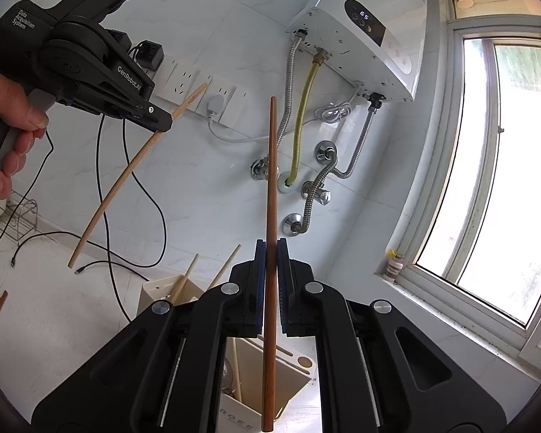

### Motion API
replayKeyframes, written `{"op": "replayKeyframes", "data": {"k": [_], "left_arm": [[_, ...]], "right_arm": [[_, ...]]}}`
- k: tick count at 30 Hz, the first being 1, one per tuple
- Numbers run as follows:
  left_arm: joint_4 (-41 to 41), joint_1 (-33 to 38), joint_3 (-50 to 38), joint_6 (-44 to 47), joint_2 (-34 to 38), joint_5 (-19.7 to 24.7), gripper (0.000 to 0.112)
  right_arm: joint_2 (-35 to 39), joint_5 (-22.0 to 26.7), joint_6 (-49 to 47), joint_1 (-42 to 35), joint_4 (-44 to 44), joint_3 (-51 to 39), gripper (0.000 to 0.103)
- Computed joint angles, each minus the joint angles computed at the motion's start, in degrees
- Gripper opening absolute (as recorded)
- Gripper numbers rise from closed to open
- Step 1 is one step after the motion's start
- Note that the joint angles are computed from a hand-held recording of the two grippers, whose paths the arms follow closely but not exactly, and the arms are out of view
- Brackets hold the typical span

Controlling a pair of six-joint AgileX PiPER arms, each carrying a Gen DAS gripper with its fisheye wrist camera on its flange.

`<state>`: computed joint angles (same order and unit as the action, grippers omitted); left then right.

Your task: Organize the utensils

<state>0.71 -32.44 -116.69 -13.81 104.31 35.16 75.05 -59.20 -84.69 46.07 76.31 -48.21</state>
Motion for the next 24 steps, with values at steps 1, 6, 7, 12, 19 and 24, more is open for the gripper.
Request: {"op": "replayKeyframes", "data": {"k": [1,6,7,12,19,24], "left_arm": [[0.32,-0.23,-1.48,-0.25,1.03,0.10,0.006],[1.69,-1.30,-8.15,-1.93,5.99,0.41,0.006],[2.14,-1.51,-8.78,-2.39,6.71,-0.05,0.006],[6.01,-2.36,-8.96,-6.89,8.84,-4.20,0.006],[19.80,-3.69,-8.65,-23.35,11.08,-8.05,0.006],[23.86,-4.65,-10.37,-26.81,13.38,-7.49,0.006]], "right_arm": [[-0.10,0.23,0.96,-0.55,-0.89,0.36,0.006],[0.29,2.92,5.12,-4.58,-6.30,2.00,0.006],[0.43,3.75,6.32,-5.64,-7.64,2.47,0.006],[1.56,5.28,14.91,-9.61,-16.25,5.68,0.006],[4.03,7.09,27.44,-15.19,-25.99,8.42,0.006],[4.95,8.32,35.37,-19.06,-31.74,9.96,0.006]]}}
